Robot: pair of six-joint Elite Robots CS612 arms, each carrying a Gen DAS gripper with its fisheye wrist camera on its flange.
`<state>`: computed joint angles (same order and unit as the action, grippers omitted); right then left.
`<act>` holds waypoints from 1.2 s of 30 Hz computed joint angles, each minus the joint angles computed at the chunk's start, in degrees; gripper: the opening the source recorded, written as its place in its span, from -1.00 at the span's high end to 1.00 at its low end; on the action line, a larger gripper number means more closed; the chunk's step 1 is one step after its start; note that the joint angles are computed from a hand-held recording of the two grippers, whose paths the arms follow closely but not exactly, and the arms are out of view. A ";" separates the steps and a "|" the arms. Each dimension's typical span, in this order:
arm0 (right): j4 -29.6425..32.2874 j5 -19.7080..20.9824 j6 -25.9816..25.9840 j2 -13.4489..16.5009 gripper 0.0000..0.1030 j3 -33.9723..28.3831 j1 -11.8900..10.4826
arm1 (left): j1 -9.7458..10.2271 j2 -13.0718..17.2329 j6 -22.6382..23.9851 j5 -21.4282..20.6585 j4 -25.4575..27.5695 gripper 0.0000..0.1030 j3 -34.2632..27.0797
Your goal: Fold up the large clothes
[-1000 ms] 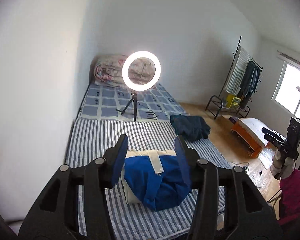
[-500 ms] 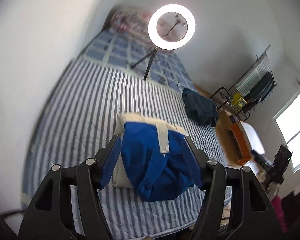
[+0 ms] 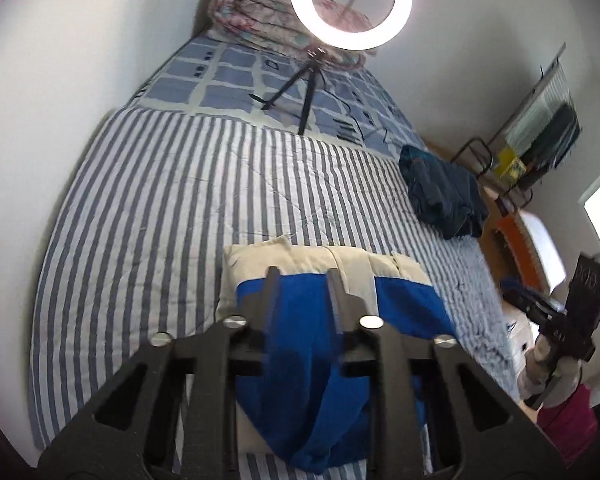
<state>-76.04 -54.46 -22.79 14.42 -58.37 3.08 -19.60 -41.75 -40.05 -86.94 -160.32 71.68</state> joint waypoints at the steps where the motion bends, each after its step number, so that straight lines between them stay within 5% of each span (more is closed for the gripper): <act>1: -1.01 -0.58 -0.56 -0.42 0.18 1.66 0.53 | -0.06 1.12 1.25 -0.27 1.46 0.74 -1.74; 10: -2.73 -2.91 -4.88 -0.36 0.29 8.11 2.76 | -0.37 7.60 9.21 -1.15 11.53 0.75 -8.96; 13: 0.39 -5.08 -8.91 -0.46 0.38 9.57 3.16 | -0.12 8.43 10.10 -2.71 11.06 0.76 -7.40; 16: 1.23 -10.09 -12.16 0.54 0.63 9.48 3.67 | 0.51 9.47 7.82 -6.34 2.21 0.79 -4.41; 18: 0.42 -8.76 -11.18 2.14 0.63 7.95 3.27 | 1.05 9.77 6.04 -8.45 -2.09 0.81 -3.32; 22: 1.75 -9.59 -10.44 1.38 0.60 7.36 3.23 | 0.74 7.84 6.35 -6.42 0.97 0.86 -2.27; 26: 6.04 -4.19 -8.89 1.00 0.52 5.05 1.58 | -0.37 4.53 8.65 -2.24 0.21 0.85 1.16; 31: 20.11 7.32 -13.45 1.32 0.10 0.59 -1.36 | -1.46 0.77 8.35 -3.31 -5.60 0.81 6.33; 36: 26.20 6.66 -18.74 1.85 0.14 -1.50 -0.80 | -3.03 1.03 11.68 -6.36 -3.64 0.80 6.02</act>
<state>-49.85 -47.80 -41.53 16.27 -59.87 2.28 -22.63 -40.71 -28.37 -93.30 -163.96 77.70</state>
